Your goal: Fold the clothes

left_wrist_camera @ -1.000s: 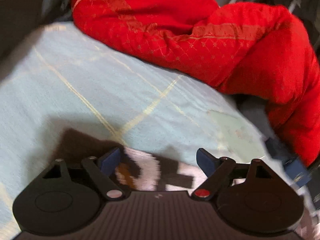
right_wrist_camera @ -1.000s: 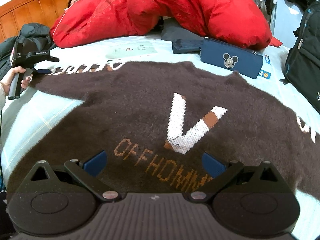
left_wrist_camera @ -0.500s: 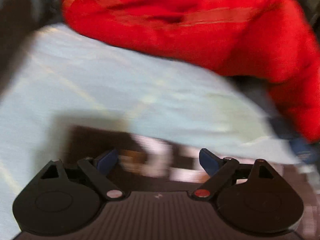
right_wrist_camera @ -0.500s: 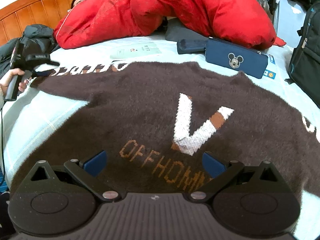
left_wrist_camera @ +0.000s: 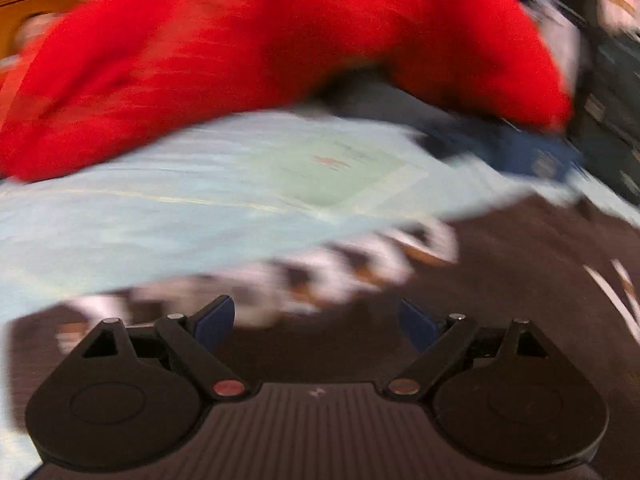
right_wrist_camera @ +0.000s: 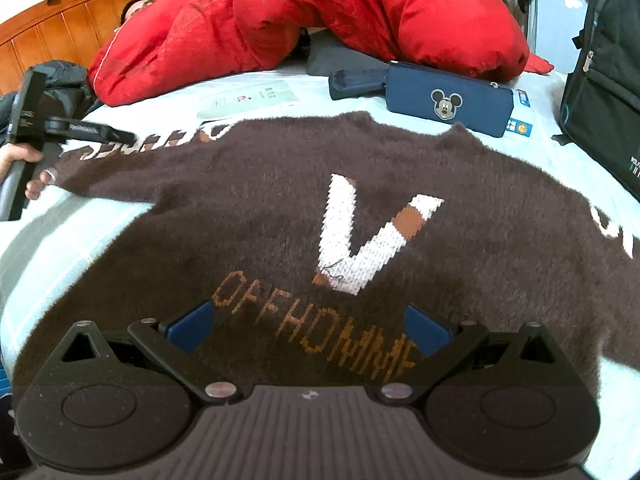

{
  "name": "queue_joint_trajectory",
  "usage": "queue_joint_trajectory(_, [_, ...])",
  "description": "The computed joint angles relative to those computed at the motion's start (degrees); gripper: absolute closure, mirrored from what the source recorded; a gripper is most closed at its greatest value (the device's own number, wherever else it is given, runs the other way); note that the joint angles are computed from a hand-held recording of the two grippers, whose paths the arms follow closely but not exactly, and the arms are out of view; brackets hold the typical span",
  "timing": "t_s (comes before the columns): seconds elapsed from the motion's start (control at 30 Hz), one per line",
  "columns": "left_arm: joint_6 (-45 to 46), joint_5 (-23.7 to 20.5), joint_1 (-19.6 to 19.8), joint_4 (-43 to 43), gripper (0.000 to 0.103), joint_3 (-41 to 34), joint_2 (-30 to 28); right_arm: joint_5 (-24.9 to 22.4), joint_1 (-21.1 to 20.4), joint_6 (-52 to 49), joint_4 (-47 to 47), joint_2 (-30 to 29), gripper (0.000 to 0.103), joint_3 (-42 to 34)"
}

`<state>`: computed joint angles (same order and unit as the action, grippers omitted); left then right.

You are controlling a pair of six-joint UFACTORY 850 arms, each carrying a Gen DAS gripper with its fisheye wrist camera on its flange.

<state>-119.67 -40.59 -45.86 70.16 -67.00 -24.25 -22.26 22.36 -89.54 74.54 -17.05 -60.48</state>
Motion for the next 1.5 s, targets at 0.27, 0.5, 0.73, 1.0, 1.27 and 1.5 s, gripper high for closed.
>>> queue_joint_trajectory(0.27, [3.66,-2.88,1.58,-3.44,0.0,-8.55,-9.53,-0.54,-1.54,-1.3,1.92,-1.18,0.0,-0.54])
queue_joint_trajectory(0.5, [10.97,-8.76,3.63,-16.81,0.007,-16.24,-12.38,-2.72,-4.12,-2.89,4.19,-1.62,0.0,-0.44])
queue_joint_trajectory(0.73, [17.14,-3.41,-3.45,-14.39,0.006,-23.56,-12.47,-4.86,-7.12,-6.47,7.28,-1.55,0.0,0.36])
queue_joint_trajectory(1.0, [21.95,15.71,-4.21,-26.31,0.006,-28.15,-17.34,-8.36,-9.93,-8.1,7.53,-2.63,0.0,-0.07])
queue_joint_trajectory(1.27, [18.41,8.72,-1.48,-23.2,0.006,-33.23,-21.81,-9.81,-10.73,-8.56,6.66,-4.26,0.0,-1.67])
queue_joint_trajectory(1.5, [14.08,9.34,2.86,-22.25,0.006,-34.0,-22.75,-10.51,-10.09,-10.57,5.77,-6.72,0.0,-5.37])
